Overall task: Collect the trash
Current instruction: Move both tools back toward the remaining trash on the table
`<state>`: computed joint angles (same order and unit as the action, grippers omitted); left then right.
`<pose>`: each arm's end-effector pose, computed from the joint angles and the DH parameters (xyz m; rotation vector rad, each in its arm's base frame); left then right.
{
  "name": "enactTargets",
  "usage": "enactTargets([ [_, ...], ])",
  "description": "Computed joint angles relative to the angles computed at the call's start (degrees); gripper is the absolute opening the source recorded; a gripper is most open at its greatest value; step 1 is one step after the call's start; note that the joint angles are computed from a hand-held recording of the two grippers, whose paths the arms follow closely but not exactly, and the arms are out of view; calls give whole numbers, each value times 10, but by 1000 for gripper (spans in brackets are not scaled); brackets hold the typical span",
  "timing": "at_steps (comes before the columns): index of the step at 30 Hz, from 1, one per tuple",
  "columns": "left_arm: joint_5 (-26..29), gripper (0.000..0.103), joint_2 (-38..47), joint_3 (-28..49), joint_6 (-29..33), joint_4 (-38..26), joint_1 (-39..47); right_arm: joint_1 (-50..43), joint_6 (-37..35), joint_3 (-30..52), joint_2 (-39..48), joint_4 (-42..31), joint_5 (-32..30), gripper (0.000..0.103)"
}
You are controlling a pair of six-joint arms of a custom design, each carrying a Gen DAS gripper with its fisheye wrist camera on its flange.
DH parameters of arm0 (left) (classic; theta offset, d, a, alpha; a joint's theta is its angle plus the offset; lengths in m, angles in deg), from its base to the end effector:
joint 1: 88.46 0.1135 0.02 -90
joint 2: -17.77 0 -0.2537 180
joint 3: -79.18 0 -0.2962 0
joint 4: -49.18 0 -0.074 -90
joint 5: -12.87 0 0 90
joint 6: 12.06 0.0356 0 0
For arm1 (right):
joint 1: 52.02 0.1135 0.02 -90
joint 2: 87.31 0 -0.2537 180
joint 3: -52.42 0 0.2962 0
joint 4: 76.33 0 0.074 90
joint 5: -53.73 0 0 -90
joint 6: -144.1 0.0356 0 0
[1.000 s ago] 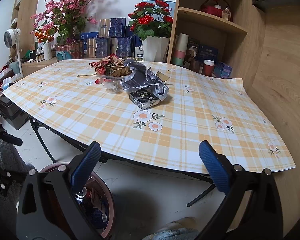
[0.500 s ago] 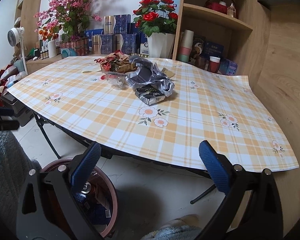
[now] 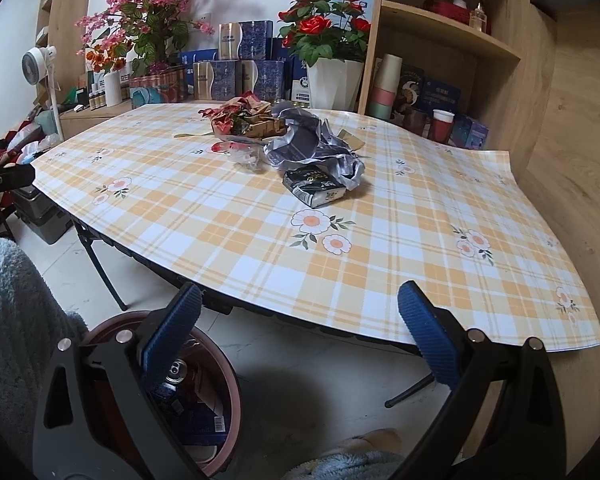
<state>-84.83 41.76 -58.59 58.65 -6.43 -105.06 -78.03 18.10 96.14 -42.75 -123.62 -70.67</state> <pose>0.1512 -0.0401 0.2430 -0.1261 2.2197 -0.1963 0.1925 -0.0716 0.2102 -0.4554 2.1899 0.1516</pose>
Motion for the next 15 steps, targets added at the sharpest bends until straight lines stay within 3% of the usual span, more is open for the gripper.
enactTargets([
  [3, 14, 91, 45, 18, 21, 16, 17, -2, 4, 34, 54, -9, -17, 97],
  [9, 6, 91, 144, 72, 50, 50, 31, 14, 43, 110, 153, 8, 10, 97],
  [15, 42, 91, 249, 135, 86, 93, 61, 50, 84, 226, 277, 40, 35, 97],
])
